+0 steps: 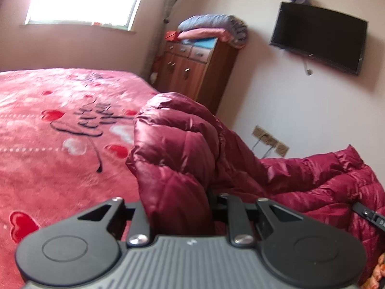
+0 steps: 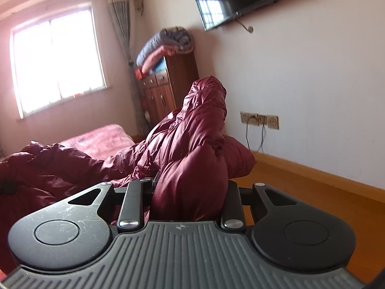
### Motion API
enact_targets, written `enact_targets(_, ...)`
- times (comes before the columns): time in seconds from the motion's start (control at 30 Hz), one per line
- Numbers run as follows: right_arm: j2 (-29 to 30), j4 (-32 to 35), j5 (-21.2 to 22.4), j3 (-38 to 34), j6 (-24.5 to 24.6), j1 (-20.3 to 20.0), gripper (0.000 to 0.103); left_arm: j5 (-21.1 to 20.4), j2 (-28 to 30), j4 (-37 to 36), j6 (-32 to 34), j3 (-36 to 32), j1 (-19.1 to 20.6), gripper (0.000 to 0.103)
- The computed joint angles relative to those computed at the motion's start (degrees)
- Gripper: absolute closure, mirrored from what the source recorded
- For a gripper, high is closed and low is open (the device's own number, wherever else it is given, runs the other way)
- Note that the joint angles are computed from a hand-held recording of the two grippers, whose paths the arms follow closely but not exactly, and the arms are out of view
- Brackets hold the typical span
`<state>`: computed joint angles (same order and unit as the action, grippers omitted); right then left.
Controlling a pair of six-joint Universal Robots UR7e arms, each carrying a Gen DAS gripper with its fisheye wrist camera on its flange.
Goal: Fold large clothes
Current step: 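Lift the jacket bundle with both grippers and carry it toward the bed edge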
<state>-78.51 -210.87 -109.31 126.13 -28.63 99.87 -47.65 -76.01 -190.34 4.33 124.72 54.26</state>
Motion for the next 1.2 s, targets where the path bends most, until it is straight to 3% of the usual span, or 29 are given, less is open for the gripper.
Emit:
enact_targets(0.13,1.72,1.15,-2.81,-0.83,1.02,-0.74,0.067,0.63,2.07,-0.20,-1.06,-0.73,1.83,0.083)
enact_targets(0.23,2.10,0.96,-5.39,0.02,0.28,-0.31,0.060,1.55,3.06,-0.20,-1.37,-0.59,2.33,0.080)
enact_targets(0.47,4.08,1.51,-9.37,-2.16,-0.90,1.01,0.038,3.51,4.45,-0.61,-2.03,-0.20,3.00,0.066)
enact_targets(0.73,4.04,2.34,-12.74,-2.59,0.06,1.52,0.004,5.28,3.76,-0.01,-3.50,0.43,3.01,0.049)
enact_targets(0.8,4.68,2.14,-13.16,-3.37,0.48,1.46,0.004,7.26,3.12,0.29,-3.56,1.04,2.30,0.039)
enact_targets(0.9,5.08,1.15,-14.52,-3.79,1.64,1.85,0.004,8.45,1.40,0.51,-2.80,2.60,1.23,0.036)
enact_targets(0.97,4.62,-0.40,-15.43,-2.85,2.12,2.52,0.003,10.64,0.19,0.58,-2.54,4.09,-0.22,0.026)
enact_targets(1.03,3.57,-1.25,-16.25,-1.54,2.90,3.40,0.003,11.50,-1.53,-0.03,-2.02,6.08,-1.80,0.024)
enact_targets(1.2,0.92,-1.97,-19.13,2.07,2.11,7.49,0.003,14.84,-8.02,4.09,-5.89,11.76,-7.69,0.006)
